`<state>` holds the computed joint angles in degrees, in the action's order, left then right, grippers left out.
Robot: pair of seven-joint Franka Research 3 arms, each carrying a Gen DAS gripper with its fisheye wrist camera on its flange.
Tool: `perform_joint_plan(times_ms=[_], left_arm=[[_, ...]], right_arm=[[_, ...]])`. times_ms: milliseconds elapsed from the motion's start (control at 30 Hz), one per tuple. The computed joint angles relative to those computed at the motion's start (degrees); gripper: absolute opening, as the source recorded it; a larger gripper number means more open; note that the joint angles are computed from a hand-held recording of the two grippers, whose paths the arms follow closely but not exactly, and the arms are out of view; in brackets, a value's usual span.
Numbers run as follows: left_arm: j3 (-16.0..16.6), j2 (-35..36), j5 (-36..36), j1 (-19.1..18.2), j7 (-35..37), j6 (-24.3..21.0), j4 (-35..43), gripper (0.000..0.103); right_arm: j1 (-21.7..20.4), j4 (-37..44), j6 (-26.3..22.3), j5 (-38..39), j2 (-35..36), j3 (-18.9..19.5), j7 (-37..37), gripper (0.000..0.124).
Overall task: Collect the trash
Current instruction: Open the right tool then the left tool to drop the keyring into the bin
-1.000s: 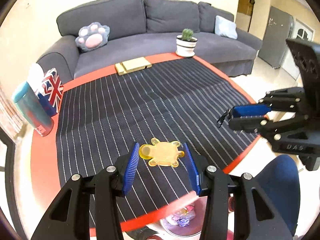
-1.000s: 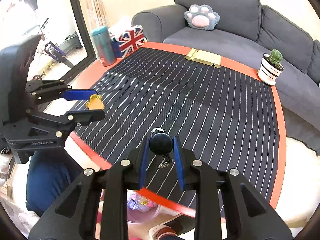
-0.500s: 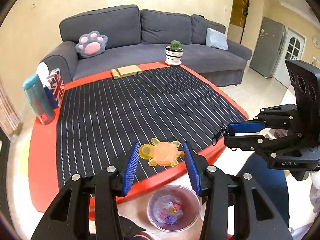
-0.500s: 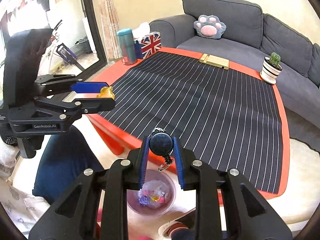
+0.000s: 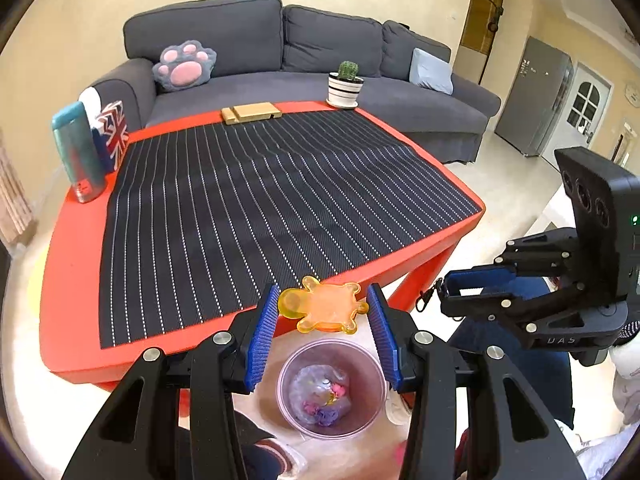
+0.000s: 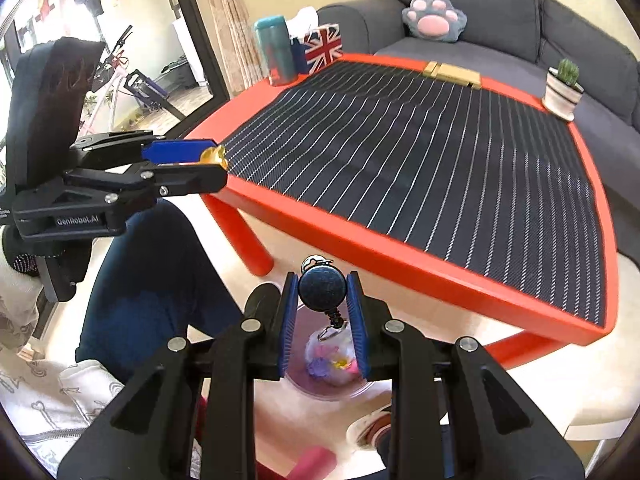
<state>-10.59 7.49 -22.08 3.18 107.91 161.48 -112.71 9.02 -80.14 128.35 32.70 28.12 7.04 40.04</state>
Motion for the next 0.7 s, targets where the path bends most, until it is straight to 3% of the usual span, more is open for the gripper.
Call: perform_joint_plan(times_ms=[100, 167, 267, 700], left_arm=[[0.1, 0.0, -0.1, 0.2, 0.1, -0.1, -0.3, 0.045], [0.1, 0.1, -0.3, 0.3, 0.2, -0.1, -0.2, 0.045], [0.1, 0.4, -0.1, 0.3, 0.2, -0.5, 0.3, 0.045], [-0.7, 1.3, -0.9, 0.5, 2.0, -2.4, 0.8, 0.045]], right_arm=[[0.2, 1.3, -1.0, -0.5, 1.0, 0.0, 0.3, 0.027], [0.1, 0.6, 0.3, -0.1, 0.8, 0.1, 0.3, 0.067], [0.0, 1.2, 1.1, 0.5, 1.3, 0.0, 1.7, 0.085], [-0.3, 0.6, 3.3, -0.6, 1.1, -0.3, 4.3, 0.093]])
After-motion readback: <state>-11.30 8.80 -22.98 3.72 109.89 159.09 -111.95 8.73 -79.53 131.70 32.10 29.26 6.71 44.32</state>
